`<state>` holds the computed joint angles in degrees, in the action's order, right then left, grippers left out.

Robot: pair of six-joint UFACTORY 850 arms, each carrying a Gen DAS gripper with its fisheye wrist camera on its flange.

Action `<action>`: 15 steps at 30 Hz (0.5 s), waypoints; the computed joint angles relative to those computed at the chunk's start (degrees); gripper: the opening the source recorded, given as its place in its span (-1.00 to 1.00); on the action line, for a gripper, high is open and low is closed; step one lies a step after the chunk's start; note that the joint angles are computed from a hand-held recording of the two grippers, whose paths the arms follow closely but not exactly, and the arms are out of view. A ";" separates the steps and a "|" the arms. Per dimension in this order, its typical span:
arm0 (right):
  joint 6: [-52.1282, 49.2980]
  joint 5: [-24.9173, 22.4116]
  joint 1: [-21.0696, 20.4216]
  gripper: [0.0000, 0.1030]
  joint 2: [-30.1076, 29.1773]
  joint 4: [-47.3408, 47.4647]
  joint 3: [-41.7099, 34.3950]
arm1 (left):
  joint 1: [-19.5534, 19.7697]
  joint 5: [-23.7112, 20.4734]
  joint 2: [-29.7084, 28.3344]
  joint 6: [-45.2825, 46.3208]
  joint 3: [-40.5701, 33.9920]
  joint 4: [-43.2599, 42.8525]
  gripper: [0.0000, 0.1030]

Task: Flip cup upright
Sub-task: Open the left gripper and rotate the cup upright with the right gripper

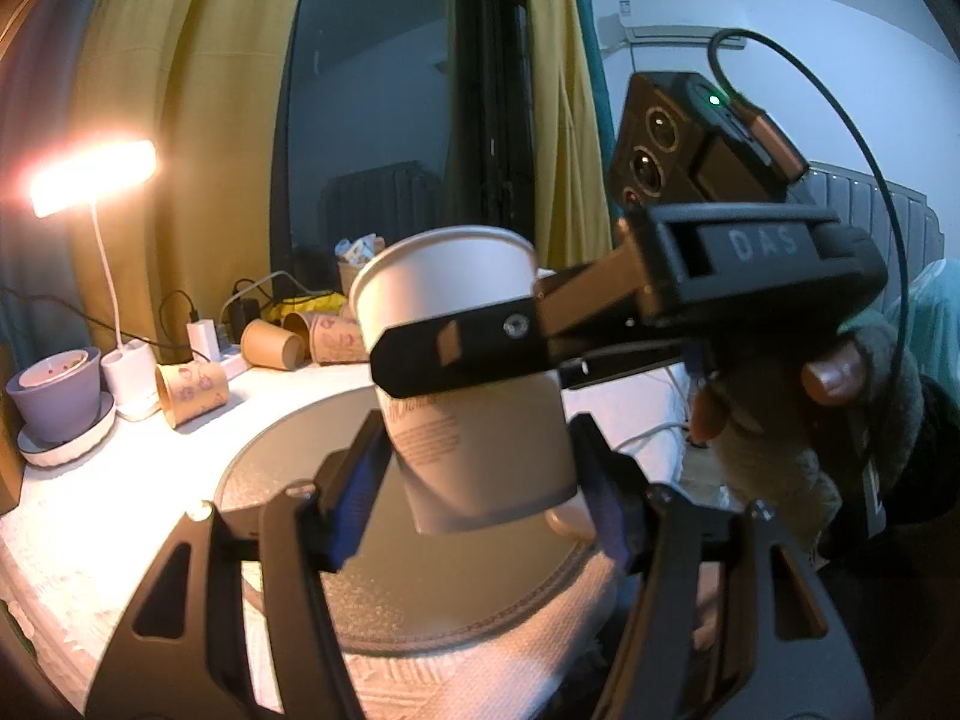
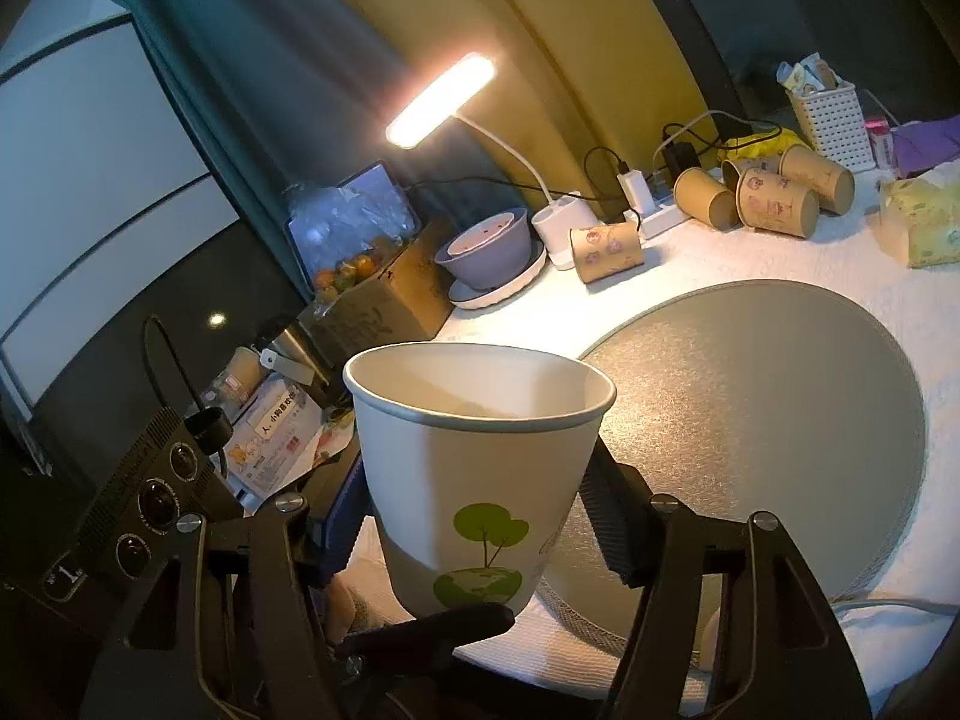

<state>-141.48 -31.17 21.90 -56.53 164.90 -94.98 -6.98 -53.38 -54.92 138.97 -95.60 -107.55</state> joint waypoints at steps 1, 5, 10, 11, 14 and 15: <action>0.28 -0.10 -0.06 0.31 -0.06 -0.29 0.00 | -0.02 0.09 0.00 -0.12 -0.03 0.08 0.20; 1.34 -0.12 -0.33 0.31 -0.15 -1.35 -0.03 | -0.10 0.43 -0.04 -0.94 -0.20 0.49 0.23; 1.81 0.61 -0.31 0.31 -0.57 -1.81 -0.66 | -0.20 1.24 -0.55 -3.71 -1.24 2.09 0.25; 1.79 1.00 -0.30 0.31 -0.68 -1.82 -0.90 | -0.24 1.67 -0.82 -5.02 -1.84 3.09 0.27; -2.70 3.28 -0.10 0.31 -0.84 2.25 -1.84 | -0.14 2.79 -1.88 -9.45 -3.69 5.68 0.53; -4.86 4.08 0.00 0.31 -0.93 4.26 -2.27 | -0.03 2.72 -2.18 -10.45 -4.11 6.13 0.54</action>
<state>-146.35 -27.09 21.89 -57.46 169.16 -97.25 -7.01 -50.66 -57.10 128.52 -99.71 -101.42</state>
